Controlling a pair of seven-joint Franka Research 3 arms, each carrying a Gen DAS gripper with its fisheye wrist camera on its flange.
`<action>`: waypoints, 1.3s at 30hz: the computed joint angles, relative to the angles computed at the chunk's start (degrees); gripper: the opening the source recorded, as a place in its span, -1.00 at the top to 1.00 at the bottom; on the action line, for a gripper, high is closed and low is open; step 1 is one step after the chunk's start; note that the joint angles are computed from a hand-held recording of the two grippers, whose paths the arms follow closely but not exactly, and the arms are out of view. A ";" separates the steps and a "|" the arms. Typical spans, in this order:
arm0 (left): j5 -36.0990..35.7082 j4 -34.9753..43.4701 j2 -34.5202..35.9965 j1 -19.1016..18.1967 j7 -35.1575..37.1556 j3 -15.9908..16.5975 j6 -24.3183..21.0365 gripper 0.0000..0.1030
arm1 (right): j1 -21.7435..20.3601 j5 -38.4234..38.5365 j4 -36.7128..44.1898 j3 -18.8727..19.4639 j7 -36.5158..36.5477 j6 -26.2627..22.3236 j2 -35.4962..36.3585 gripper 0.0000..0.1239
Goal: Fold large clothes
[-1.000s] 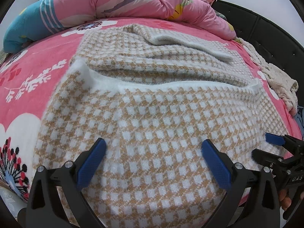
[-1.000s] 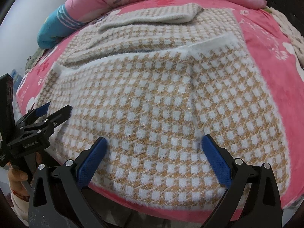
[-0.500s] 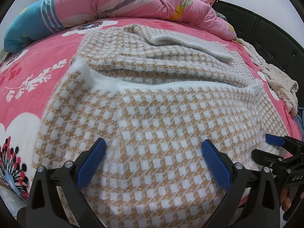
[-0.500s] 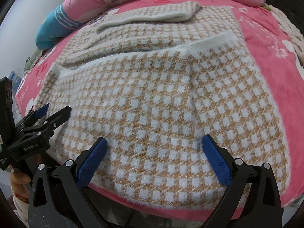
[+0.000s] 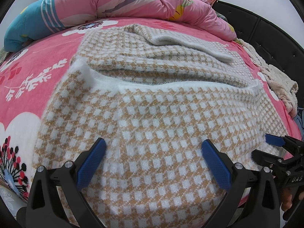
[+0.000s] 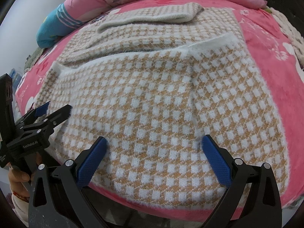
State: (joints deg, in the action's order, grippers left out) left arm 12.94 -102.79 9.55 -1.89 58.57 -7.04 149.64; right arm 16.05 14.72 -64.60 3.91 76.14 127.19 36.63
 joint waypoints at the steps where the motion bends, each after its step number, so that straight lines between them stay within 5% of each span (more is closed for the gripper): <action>1: -0.02 0.07 0.04 0.01 0.01 0.00 -0.05 -0.92 | 0.21 -0.38 0.58 -0.24 0.48 -0.69 0.15 -0.53; 5: -0.01 0.04 0.03 -0.02 -0.09 0.00 -0.05 -0.92 | 0.82 -1.56 4.18 -0.74 2.69 -4.05 1.24 -0.53; 17: -0.16 -0.01 0.00 0.08 0.17 -0.03 -0.01 -0.92 | 0.65 0.50 0.72 0.43 0.77 2.01 -1.93 -0.53; 30: -0.24 -0.05 -0.02 0.06 0.20 -0.03 -0.01 -0.92 | 1.76 0.09 9.17 0.89 -1.09 0.39 3.26 -0.53; 39: -0.20 -0.09 -0.04 0.05 0.20 -0.03 0.06 -0.92 | 1.98 0.42 11.79 1.07 -1.31 0.58 4.95 -0.26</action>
